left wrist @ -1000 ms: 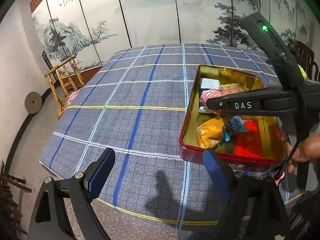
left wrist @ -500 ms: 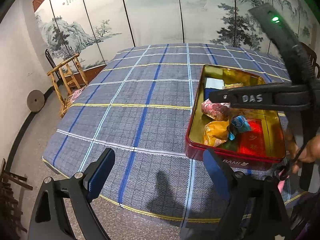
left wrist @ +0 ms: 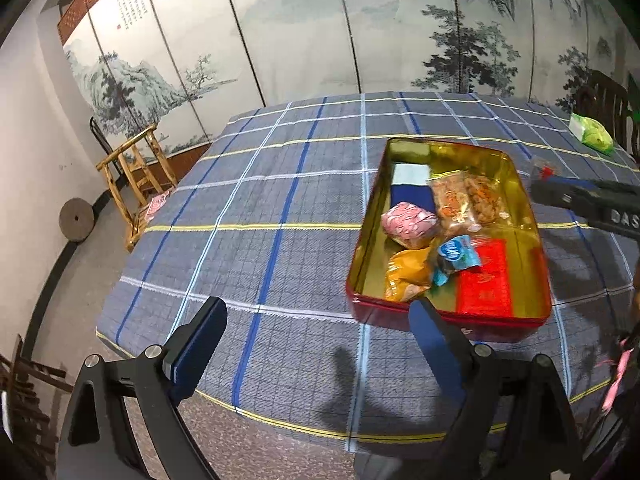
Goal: Organize snacks
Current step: 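Move the left gripper to the grey bag while the right gripper moves to the blue-topped bag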
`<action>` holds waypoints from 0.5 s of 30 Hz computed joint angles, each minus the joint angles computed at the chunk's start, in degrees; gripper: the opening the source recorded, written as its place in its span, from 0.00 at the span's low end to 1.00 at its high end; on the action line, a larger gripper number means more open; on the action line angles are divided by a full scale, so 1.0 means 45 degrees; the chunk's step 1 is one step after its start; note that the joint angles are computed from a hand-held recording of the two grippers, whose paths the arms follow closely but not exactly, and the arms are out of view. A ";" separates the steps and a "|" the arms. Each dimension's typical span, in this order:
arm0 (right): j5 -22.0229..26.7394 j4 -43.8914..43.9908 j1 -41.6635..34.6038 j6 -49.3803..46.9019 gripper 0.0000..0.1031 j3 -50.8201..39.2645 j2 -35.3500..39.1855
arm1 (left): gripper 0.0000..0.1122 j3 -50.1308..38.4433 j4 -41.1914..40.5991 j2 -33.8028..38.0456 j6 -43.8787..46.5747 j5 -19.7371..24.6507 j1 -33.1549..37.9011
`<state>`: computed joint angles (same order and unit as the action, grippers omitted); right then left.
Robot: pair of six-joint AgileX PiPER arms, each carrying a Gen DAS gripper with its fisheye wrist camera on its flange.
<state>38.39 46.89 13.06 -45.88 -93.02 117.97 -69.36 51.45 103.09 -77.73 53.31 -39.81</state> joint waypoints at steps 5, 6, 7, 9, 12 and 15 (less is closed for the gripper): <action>-0.1339 -0.0385 -0.1597 -0.0989 0.47 0.1784 -0.0683 | 0.82 -0.1205 -0.0103 0.0623 0.0778 0.0619 -0.0441; -0.1602 -0.0608 -0.1971 -0.1041 0.47 0.2044 -0.0741 | 0.83 -0.1472 -0.0119 0.0767 0.0943 0.0736 -0.0535; -0.1795 -0.0772 -0.2377 -0.1074 0.48 0.2221 -0.0750 | 0.83 -0.1685 -0.0143 0.0860 0.1098 0.0840 -0.0592; -0.1985 -0.0840 -0.3181 -0.1240 0.50 0.2367 -0.0686 | 0.84 -0.2383 -0.0206 0.1224 0.1537 0.1123 -0.0760; -0.2317 -0.1468 -0.4346 -0.1035 0.53 0.2250 -0.0373 | 0.84 -0.3473 -0.0369 0.1763 0.2234 0.1470 -0.0970; -0.2400 -0.1891 -0.5334 -0.0758 0.56 0.1837 0.0077 | 0.84 -0.5023 -0.0813 0.2482 0.3319 0.1746 -0.1133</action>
